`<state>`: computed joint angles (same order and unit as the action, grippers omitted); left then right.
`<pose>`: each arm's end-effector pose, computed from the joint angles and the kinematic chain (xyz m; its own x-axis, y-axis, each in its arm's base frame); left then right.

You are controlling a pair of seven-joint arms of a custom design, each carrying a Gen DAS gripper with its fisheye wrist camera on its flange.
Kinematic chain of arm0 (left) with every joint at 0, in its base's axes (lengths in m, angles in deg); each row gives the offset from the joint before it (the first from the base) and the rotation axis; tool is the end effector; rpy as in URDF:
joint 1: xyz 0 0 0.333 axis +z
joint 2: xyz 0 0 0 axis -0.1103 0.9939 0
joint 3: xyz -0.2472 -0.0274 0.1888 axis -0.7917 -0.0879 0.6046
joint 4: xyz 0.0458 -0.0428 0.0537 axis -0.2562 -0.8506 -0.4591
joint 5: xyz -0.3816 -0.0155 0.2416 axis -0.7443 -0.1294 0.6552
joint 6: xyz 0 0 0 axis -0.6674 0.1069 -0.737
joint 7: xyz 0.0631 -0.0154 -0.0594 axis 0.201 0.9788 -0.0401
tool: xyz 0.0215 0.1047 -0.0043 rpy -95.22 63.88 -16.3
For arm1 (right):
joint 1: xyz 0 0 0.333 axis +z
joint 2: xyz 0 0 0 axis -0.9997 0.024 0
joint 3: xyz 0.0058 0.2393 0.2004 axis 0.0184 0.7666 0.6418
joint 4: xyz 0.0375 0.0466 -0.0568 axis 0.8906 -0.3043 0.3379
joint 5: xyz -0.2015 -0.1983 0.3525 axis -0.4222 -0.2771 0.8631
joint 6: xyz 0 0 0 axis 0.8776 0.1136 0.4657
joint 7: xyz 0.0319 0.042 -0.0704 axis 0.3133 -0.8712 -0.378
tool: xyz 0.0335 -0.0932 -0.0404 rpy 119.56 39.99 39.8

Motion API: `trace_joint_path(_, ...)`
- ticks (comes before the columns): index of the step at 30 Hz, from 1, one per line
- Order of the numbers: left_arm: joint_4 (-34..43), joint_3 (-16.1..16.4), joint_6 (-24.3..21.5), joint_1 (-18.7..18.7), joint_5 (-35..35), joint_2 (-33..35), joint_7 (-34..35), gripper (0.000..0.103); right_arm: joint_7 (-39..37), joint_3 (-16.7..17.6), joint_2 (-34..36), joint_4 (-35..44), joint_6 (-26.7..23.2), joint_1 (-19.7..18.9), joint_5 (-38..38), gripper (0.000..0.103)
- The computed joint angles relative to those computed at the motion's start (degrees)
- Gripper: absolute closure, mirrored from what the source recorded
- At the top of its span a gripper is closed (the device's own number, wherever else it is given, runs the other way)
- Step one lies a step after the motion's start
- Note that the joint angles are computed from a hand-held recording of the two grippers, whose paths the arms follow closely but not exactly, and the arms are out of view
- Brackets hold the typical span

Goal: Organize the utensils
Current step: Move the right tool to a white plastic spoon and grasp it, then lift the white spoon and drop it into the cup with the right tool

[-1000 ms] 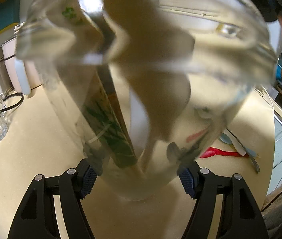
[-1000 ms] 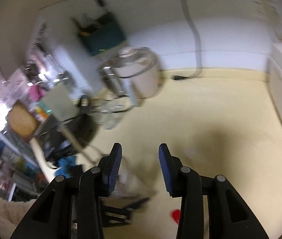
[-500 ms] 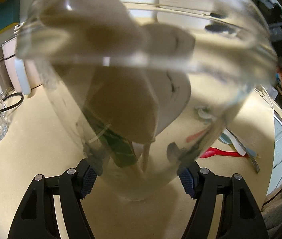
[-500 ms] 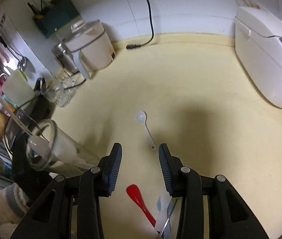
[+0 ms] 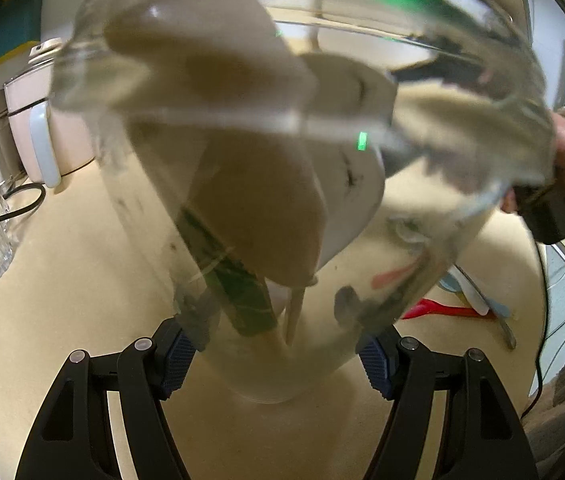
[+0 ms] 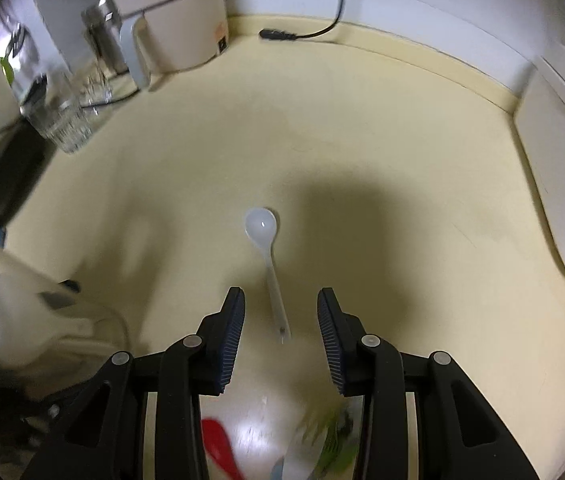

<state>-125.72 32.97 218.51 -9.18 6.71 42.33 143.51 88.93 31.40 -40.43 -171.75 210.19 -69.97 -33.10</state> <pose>0.5726 -0.0398 0.4426 -0.6352 -0.7670 0.0911 -0.5605 0.3765 -0.7376 0.6417 0.2782 0.4796 0.2239 -0.9745 0.0146 -0.8984 -0.2121 -0.3846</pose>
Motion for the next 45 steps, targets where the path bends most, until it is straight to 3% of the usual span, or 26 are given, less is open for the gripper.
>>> trace_joint_path(10,0.81,-0.07,-0.55,0.39,0.83,0.57,-0.79,0.030,0.39,-0.99,8.36,7.38,-0.55,1.85,-6.57,0.065)
trace_joint_path(14,0.86,-0.15,-0.31,0.39,0.94,0.69,-0.84,0.030,1.01,-0.75,8.90,7.36,2.02,1.18,-5.08,0.065)
trace_joint_path(18,0.77,-0.30,-0.03,0.30,1.01,0.75,-1.08,0.030,0.33,-0.19,7.79,5.44,3.95,0.52,-2.63,0.079)
trace_joint_path(21,0.75,-0.44,0.23,0.23,1.39,0.80,-1.46,0.030,-1.21,0.63,7.24,4.56,4.34,-0.24,0.88,0.079)
trace_joint_path(31,0.78,-0.60,0.91,-0.13,1.52,1.09,-1.67,0.030,-1.09,0.86,-5.10,-11.59,13.01,-2.24,13.35,0.080)
trace_joint_path(39,0.76,-0.74,1.39,-0.29,1.35,1.31,-1.49,0.030,0.66,-0.42,-12.25,-17.82,19.31,-1.32,14.97,0.080)
trace_joint_path(45,0.75,-0.75,1.40,-0.28,1.35,1.31,-1.45,0.030,3.98,-0.93,-14.25,-19.35,21.22,-1.16,10.99,0.080)
